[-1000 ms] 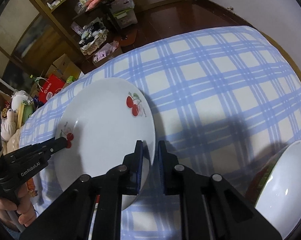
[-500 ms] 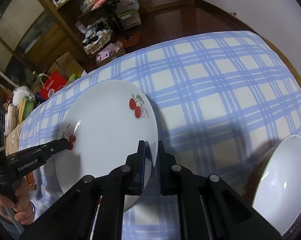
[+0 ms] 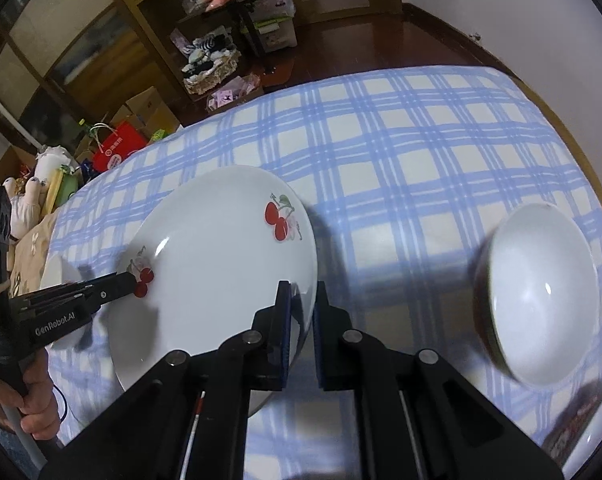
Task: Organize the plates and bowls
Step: 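Lower the right-held plate onto another cherry plate while the left holds its plate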
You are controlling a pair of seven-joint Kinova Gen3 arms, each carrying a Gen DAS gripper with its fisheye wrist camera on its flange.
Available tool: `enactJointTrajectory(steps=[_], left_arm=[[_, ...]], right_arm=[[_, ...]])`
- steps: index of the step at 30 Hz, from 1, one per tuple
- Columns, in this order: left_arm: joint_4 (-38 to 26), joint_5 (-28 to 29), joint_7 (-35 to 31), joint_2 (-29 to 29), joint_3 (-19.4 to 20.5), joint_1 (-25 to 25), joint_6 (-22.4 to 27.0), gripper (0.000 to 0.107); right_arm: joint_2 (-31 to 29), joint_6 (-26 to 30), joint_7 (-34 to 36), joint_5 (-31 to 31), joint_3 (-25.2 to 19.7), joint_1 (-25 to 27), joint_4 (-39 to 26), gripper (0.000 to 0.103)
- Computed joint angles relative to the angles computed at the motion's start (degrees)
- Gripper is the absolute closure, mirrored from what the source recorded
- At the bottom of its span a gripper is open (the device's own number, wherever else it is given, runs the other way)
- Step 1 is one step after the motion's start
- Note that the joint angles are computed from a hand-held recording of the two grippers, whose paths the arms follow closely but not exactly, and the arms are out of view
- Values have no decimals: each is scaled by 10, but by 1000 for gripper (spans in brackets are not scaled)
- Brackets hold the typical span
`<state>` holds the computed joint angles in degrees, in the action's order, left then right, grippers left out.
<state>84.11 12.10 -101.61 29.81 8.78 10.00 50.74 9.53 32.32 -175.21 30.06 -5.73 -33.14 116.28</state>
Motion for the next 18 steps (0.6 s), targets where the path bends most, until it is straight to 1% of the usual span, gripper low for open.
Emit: enactJointTrajectory(steps=[2,4,6,8,11,13,18], left_arm=[[13,-1,-2,-17,-1,-3,0,97],[27,4,-8,-35,0,-10,0,97],[42,7,-18,-56,2,-13,2,97],[57,9,-26,-76,2,-15,4,97],[81,23,-38,-103,3,-20,5,97],[95,32,-43,-119,3,-21,6,97],[128,50,-50,-161,1,-16,9,97]], right_arm=[[-15,-3,-23,7,-4,-10,9,93],[-31,-11,-63,24,-9,-19,24,94],[-46,-3,-99,41,-21,-26,33,94],[-60,5,-119,45,-36,-26,40,94],[-81,34,-148,54,-63,-28,42,94],[-96,64,-166,60,-83,-32,41,94],[-128,131,-189,55,-128,-37,38,94]])
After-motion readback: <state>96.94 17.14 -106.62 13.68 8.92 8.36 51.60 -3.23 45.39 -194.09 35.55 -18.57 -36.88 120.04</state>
